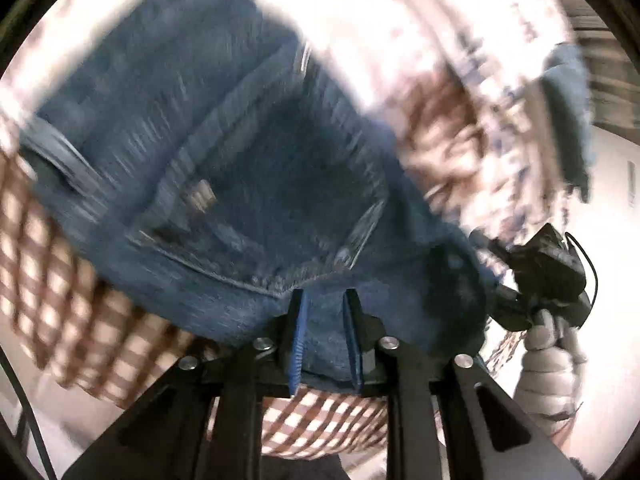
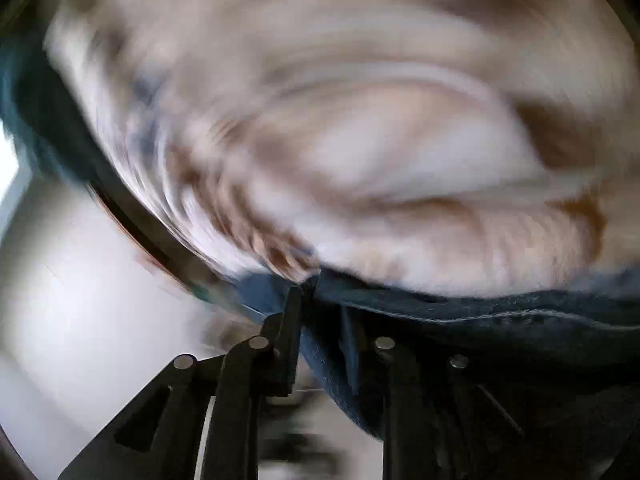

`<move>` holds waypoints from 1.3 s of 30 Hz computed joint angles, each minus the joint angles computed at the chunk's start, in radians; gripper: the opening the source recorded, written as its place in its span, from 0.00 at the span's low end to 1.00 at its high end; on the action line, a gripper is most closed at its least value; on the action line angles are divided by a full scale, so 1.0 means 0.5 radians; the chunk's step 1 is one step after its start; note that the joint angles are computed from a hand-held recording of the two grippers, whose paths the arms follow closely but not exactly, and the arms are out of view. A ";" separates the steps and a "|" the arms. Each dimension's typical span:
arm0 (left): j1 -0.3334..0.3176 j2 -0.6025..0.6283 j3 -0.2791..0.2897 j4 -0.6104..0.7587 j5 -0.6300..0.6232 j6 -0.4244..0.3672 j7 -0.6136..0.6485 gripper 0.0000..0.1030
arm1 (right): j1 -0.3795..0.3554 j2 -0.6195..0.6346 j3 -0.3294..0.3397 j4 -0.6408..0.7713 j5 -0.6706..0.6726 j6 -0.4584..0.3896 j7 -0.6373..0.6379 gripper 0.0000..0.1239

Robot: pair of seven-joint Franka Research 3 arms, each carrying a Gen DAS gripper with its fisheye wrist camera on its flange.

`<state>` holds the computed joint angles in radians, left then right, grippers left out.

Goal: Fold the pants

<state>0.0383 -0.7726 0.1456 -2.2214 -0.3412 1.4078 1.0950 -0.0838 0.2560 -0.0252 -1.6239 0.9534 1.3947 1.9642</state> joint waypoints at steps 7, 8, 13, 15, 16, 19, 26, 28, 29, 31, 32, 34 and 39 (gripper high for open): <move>0.227 0.030 0.066 0.085 0.404 0.132 -0.018 0.64 | 0.227 -0.104 0.053 0.429 -0.639 0.188 -0.313 0.70; 0.268 0.015 0.091 0.039 0.367 0.150 -0.089 0.64 | 0.229 -0.149 0.044 0.388 -0.626 0.218 -0.281 0.70; 0.372 0.050 0.168 -0.114 0.214 0.198 -0.265 0.64 | 0.228 -0.579 -0.026 -0.169 -0.654 0.254 0.031 0.70; 0.369 0.084 0.125 -0.078 0.221 0.173 -0.299 0.64 | 0.208 -0.788 -0.059 -0.424 -0.660 0.202 0.244 0.70; 0.362 0.096 0.109 -0.052 0.229 0.149 -0.306 0.64 | 0.202 -0.878 -0.065 -0.555 -0.653 0.191 0.368 0.70; 0.333 0.071 0.082 0.018 0.214 0.041 -0.331 0.63 | 0.150 -1.152 -0.108 -0.953 -0.578 0.216 0.666 0.69; 0.282 -0.058 0.040 -0.095 0.173 -0.035 -0.456 0.63 | 0.073 -1.459 -0.092 -1.454 -0.414 0.582 0.927 0.41; 0.283 -0.061 0.025 -0.172 0.170 0.065 -0.489 0.63 | 0.107 -1.425 -0.091 -1.401 -0.538 0.579 0.940 0.29; 0.273 -0.043 0.010 -0.184 0.182 0.101 -0.495 0.63 | 0.119 -1.410 -0.093 -1.377 -0.561 0.558 0.947 0.29; 0.264 -0.034 0.005 -0.199 0.198 0.164 -0.503 0.53 | 0.149 -1.374 -0.115 -1.308 -0.592 0.467 0.907 0.30; 0.255 -0.030 -0.001 -0.197 0.216 0.182 -0.495 0.38 | 0.155 -1.373 -0.118 -1.285 -0.592 0.444 0.900 0.30; 0.232 -0.031 0.003 -0.193 0.242 0.192 -0.459 0.27 | 0.155 -1.404 -0.130 -1.275 -0.556 0.434 0.899 0.32; 0.207 -0.057 0.018 -0.188 0.284 0.169 -0.391 0.17 | 0.138 -1.449 -0.115 -1.432 -0.461 0.626 0.919 0.40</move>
